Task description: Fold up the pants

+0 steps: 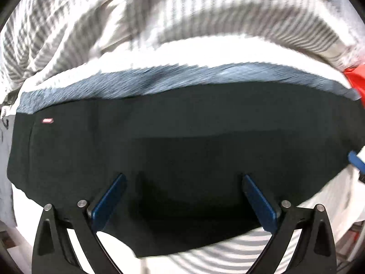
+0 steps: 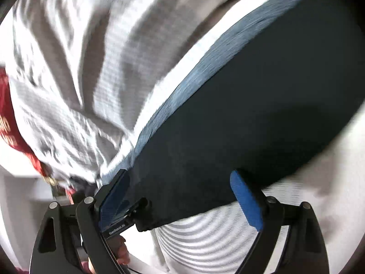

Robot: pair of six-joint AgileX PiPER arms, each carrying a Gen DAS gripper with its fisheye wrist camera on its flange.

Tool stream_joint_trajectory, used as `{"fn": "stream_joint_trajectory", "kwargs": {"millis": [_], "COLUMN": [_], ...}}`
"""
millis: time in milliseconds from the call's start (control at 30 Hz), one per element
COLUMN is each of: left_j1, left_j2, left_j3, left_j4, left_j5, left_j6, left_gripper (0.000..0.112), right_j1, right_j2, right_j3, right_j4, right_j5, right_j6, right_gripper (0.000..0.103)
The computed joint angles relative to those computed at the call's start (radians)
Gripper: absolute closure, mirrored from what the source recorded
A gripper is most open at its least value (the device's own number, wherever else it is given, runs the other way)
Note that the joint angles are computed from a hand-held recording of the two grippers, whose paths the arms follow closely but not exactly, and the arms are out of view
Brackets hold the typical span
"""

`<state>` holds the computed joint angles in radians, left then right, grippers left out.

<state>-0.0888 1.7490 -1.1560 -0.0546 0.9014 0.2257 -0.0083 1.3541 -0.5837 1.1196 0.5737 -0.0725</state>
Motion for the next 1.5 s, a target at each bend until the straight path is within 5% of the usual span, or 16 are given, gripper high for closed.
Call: {"fn": "stream_joint_trajectory", "kwargs": {"millis": [133, 300, 467, 600, 667, 733, 767, 833, 933, 1033, 1500], "left_j1": [-0.149, -0.356, -0.499, -0.564, -0.573, -0.569, -0.571, -0.572, -0.57, -0.567, -0.529], "left_j2": [-0.012, 0.057, 0.129, 0.163, 0.184, 0.199, 0.201, 0.202, 0.195, 0.212, 0.395], "left_j3": [-0.03, -0.131, -0.242, -0.28, -0.291, -0.301, -0.305, -0.311, -0.302, -0.316, -0.59], "left_j4": [-0.015, 0.0, 0.038, 0.081, 0.098, 0.104, 0.106, 0.113, 0.129, 0.141, 0.309], "left_j5": [-0.001, -0.008, 0.026, 0.045, 0.056, 0.061, 0.066, 0.07, 0.061, 0.065, 0.114], "left_j6": [-0.083, -0.226, -0.34, -0.392, -0.404, -0.407, -0.414, -0.427, -0.455, -0.51, -0.776], "left_gripper": [0.01, 0.01, 0.01, 0.01, 0.01, 0.01, 0.01, 0.01, 0.01, 0.01, 0.01], "right_j1": [-0.288, -0.719, -0.887, -0.807, -0.802, -0.874, -0.939, -1.049, -1.152, -1.226, -1.128], "right_j2": [-0.186, -0.26, -0.193, -0.08, -0.045, -0.044, -0.046, -0.081, -0.149, -0.137, 0.035], "right_j3": [0.103, 0.135, 0.094, 0.009, -0.007, 0.031, 0.054, 0.083, 0.107, 0.136, 0.105], "right_j4": [-0.14, -0.237, -0.206, -0.174, -0.237, -0.231, -0.206, -0.202, -0.24, -0.223, -0.049], "right_j5": [0.13, 0.332, 0.387, 0.307, 0.265, 0.287, 0.331, 0.428, 0.514, 0.547, 0.511], "right_j6": [0.042, -0.077, -0.213, -0.246, -0.211, -0.256, -0.305, -0.36, -0.402, -0.479, -0.628], "right_gripper": [0.011, 0.013, 0.026, 0.03, 0.037, 0.066, 0.067, 0.059, 0.027, 0.027, 0.027]}}
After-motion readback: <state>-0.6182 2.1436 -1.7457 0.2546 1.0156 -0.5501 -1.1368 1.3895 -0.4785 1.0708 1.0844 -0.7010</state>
